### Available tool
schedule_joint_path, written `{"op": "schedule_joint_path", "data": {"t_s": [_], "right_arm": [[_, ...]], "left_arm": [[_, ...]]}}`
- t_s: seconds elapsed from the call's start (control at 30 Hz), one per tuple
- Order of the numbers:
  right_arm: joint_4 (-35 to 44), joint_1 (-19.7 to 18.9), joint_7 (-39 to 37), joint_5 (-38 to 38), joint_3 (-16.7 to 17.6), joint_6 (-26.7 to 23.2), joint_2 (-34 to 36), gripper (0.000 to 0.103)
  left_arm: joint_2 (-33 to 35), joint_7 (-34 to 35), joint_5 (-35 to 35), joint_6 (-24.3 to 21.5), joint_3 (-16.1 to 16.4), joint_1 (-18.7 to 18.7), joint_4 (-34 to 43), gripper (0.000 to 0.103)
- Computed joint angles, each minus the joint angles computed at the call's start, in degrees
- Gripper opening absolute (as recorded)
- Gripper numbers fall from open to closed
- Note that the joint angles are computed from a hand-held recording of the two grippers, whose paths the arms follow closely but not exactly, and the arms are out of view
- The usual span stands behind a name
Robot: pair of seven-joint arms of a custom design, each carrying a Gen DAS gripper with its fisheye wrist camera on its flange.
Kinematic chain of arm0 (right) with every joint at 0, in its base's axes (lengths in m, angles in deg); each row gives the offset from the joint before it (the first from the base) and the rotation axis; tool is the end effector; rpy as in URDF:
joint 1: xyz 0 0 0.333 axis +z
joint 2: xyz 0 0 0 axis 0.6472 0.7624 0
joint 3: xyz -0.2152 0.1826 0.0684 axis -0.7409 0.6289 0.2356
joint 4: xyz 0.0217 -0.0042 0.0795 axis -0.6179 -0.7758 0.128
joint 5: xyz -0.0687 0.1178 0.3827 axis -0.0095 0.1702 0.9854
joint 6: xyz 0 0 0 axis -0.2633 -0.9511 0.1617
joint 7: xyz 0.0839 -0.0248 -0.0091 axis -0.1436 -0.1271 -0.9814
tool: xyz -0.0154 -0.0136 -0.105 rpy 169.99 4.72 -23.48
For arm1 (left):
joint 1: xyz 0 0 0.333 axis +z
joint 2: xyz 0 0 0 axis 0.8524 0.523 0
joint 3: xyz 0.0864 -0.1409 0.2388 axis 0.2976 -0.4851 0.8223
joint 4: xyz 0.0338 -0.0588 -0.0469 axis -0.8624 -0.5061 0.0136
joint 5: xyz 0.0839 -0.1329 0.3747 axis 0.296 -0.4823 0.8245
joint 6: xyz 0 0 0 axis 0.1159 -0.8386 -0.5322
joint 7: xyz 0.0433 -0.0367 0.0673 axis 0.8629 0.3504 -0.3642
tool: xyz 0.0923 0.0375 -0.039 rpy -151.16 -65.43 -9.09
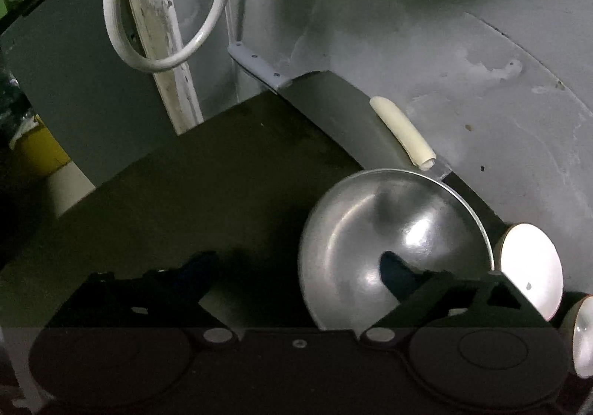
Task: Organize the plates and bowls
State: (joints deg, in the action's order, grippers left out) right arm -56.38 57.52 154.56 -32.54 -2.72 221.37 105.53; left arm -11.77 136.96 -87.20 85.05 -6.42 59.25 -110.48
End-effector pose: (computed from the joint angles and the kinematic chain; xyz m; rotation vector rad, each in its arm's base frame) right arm 0.5407 0.2400 0.2361 -0.8974 1.9494 0.0888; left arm 0.6610 -0.0613 0.3067 -1.6622 2.2201 -0.6524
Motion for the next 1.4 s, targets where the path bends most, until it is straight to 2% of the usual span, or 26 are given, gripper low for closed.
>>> {"op": "schedule_joint_path", "data": {"t_s": [0.07, 0.13, 0.2, 0.23, 0.3, 0.37, 0.4, 0.43, 0.53, 0.7, 0.83, 0.97, 1.07, 1.17, 1.23, 1.27, 1.4], "right_arm": [[0.76, -0.49, 0.42, -0.9, 0.37, -1.39, 0.1, 0.074], [0.87, -1.8, 1.19, -2.9, 1.04, -1.58, 0.0, 0.061], [1.99, -2.97, 2.38, -4.71, 1.82, -2.95, 0.42, 0.056], [2.51, -3.45, 2.96, -5.33, 2.12, -2.95, 0.85, 0.054], [3.24, -4.06, 3.64, -6.52, 2.37, -3.43, 1.27, 0.051], [4.28, -4.66, 3.82, -8.07, 2.63, -4.26, 1.72, 0.045], [4.74, -4.85, 3.84, -8.62, 2.7, -4.43, 1.93, 0.038], [4.95, -5.0, 3.58, -9.23, 2.61, -4.35, 1.95, 0.032], [5.37, -5.5, 3.0, -10.64, 2.8, -5.83, 1.64, 0.03], [3.74, -7.8, 3.5, -14.53, 4.08, -6.63, 0.4, 0.025], [-0.92, -4.64, -0.83, -12.7, 1.27, -5.44, -3.32, 0.023], [-7.02, -2.77, -6.48, -11.26, -0.66, -2.69, -8.14, 0.023], [-12.66, -2.34, -11.11, -11.11, -1.48, -0.35, -12.83, 0.023], [-19.22, -2.58, -15.66, -12.4, -1.8, 1.02, -19.01, 0.023], [-23.71, -4.08, -15.95, -16.95, -1.81, 1.03, -23.73, 0.023], [-25.4, -5.44, -13.78, -22.01, -2.07, 0.88, -25.84, 0.023], [-29.21, -8.95, 1.99, -48.16, -6.1, -1.05, -33.56, 0.024]], "left_arm": [[0.06, 0.25, -0.35, 0.09, -0.32, 0.15, -0.13, 0.082], [-0.2, -0.43, -0.6, -0.41, -0.28, -0.01, -0.31, 0.073], [0.03, -1.04, -1.35, -1.0, -0.49, 0.09, 0.11, 0.049], [0.28, -1.92, -1.26, -1.79, -0.21, -0.16, 0.58, 0.043], [0.43, -2.47, -2.09, -3.73, -0.54, 0.32, 1.12, 0.035], [0.5, -1.29, -4.19, -3.79, -1.68, 1.35, 0.94, 0.026], [0.19, -0.73, -4.94, -3.09, -2.02, 1.59, 0.32, 0.024], [-0.14, -0.28, -5.76, -2.72, -2.33, 1.87, -0.18, 0.024], [-1.41, 1.81, -8.89, -1.61, -3.55, 3.05, -2.04, 0.019], [-6.24, 11.41, -17.41, 1.94, -6.99, 5.49, -8.36, 0.014], [-11.14, 22.52, -29.97, 4.0, -9.99, 7.11, -13.81, 0.013], [-17.51, 35.85, -46.83, 4.05, -11.68, 7.47, -19.57, 0.013], [-23.71, 44.31, -57.69, 2.01, -10.63, 5.81, -24.83, 0.014], [-30.96, 49.52, -65.25, -0.37, -8.6, 3.04, -31.24, 0.014], [-35.73, 49.72, -66.6, -2.26, -7.07, 1.21, -35.61, 0.014], [-38.47, 48.5, -66.44, -2.94, -6.46, 0.27, -38.18, 0.014], [-47.82, 40.08, -63.58, -8.44, -3.34, -3.04, -47.2, 0.014]]}}
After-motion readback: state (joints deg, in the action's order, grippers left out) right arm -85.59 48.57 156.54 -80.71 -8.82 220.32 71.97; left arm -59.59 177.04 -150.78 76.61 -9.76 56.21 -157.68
